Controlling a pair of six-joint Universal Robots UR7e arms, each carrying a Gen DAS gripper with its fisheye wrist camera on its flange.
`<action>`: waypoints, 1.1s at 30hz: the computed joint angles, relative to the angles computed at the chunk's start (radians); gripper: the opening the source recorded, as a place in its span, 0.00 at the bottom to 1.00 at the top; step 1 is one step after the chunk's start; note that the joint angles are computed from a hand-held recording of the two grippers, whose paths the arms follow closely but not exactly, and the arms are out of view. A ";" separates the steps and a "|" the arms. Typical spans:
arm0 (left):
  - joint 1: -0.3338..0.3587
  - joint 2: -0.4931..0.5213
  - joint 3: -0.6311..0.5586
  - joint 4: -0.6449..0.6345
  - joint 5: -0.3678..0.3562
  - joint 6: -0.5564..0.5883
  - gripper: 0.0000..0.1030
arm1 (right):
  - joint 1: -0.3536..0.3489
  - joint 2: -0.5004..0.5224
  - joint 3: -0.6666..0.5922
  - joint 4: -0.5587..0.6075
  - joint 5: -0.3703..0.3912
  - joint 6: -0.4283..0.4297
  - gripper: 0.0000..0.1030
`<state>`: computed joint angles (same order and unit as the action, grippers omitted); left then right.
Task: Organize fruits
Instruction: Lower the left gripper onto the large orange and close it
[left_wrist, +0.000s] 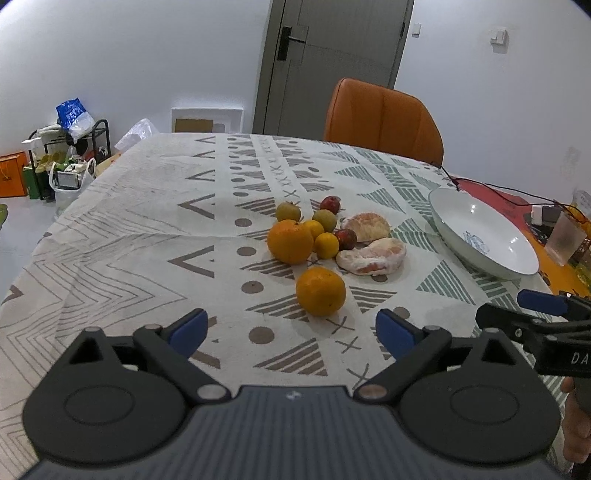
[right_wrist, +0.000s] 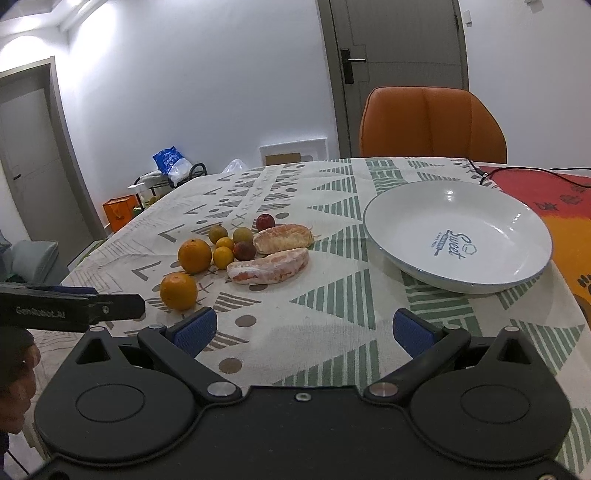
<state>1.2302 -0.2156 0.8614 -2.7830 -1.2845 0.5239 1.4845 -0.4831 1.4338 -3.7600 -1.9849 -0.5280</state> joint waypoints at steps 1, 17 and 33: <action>0.000 0.005 -0.008 0.006 0.001 -0.001 0.93 | -0.001 0.001 -0.004 0.006 0.001 -0.001 1.00; 0.005 0.103 -0.182 0.136 -0.016 -0.011 0.76 | -0.018 0.014 -0.069 0.124 0.037 0.011 1.00; 0.017 0.216 -0.412 0.273 -0.084 -0.020 0.36 | -0.031 0.041 -0.167 0.249 0.057 0.024 0.92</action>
